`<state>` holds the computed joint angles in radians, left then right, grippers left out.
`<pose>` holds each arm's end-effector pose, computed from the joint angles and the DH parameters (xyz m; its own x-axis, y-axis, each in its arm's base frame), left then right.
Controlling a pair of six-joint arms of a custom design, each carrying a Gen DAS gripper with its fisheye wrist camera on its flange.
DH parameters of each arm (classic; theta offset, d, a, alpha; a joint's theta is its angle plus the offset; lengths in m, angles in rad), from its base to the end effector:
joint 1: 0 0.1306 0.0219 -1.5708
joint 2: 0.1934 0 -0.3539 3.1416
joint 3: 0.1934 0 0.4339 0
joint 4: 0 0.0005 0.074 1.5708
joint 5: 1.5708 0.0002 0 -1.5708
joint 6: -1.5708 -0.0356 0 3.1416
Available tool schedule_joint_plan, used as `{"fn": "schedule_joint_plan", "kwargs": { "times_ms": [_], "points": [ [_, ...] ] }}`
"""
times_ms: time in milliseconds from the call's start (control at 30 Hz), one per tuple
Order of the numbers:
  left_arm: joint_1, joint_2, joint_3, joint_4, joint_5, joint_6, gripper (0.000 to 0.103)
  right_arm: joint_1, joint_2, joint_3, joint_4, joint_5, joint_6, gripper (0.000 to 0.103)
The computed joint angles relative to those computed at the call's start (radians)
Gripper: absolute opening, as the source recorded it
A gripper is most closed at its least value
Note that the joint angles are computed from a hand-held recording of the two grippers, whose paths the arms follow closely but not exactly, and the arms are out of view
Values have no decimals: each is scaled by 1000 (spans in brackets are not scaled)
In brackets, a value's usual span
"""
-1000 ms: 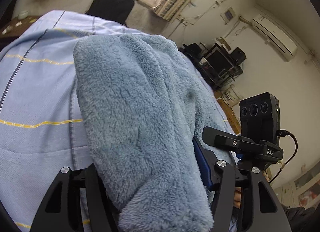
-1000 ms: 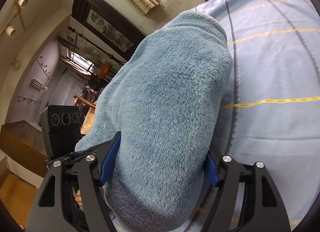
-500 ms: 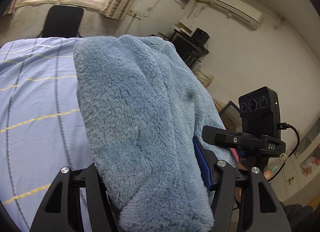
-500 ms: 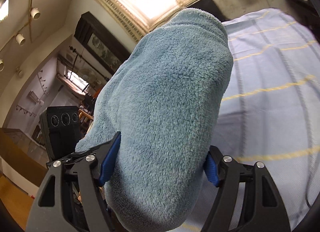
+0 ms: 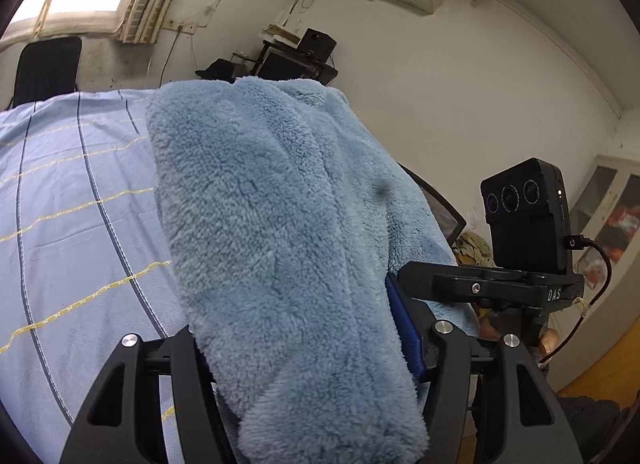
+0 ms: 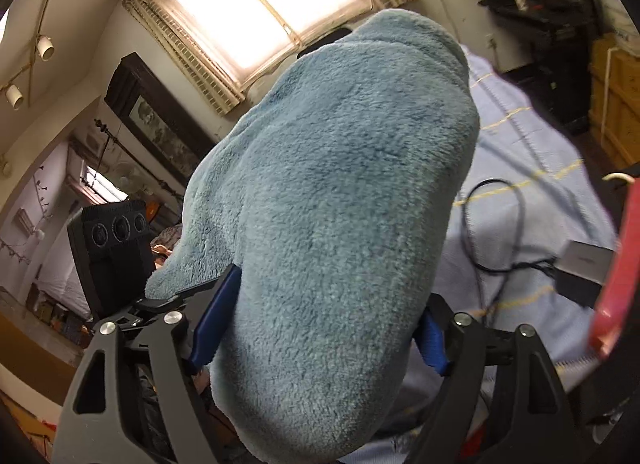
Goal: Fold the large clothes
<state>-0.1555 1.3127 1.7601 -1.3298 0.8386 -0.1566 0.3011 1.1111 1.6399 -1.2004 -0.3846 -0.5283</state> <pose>0.4426 -0.0967 0.5958 -0.6647 0.2097 -0.7171 0.6823 0.5614 -0.4682 0.3658 0.1271 0.6242 -0.7932 0.2429 -0.5584 -0.1801 0.7824 0.5962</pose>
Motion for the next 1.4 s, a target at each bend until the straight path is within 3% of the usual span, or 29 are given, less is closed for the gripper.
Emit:
{"fn": "schedule_joint_plan", "kwargs": {
  "times_ms": [67,200,533,833,967,1067,1200,1400],
  "points": [
    [-12,-14,-10,43,-40,27,64,15,-27,-20,14,12,-3,80],
    [19,-18,-38,74,-88,57,64,28,15,-24,102,-47,-37,80],
    [109,138,28,102,-148,94,64,48,225,31,239,-110,-34,79],
    [155,264,73,55,-194,84,64,44,466,201,179,-132,3,79],
    [152,319,101,-15,-249,72,65,46,560,257,108,-123,19,81],
    [164,339,119,-36,-226,76,70,33,566,230,141,-180,-9,85],
    [180,373,149,-61,-202,74,74,37,563,222,153,-168,8,85],
    [183,329,109,-29,-221,68,77,34,548,201,181,-198,-31,86]
  ]
}}
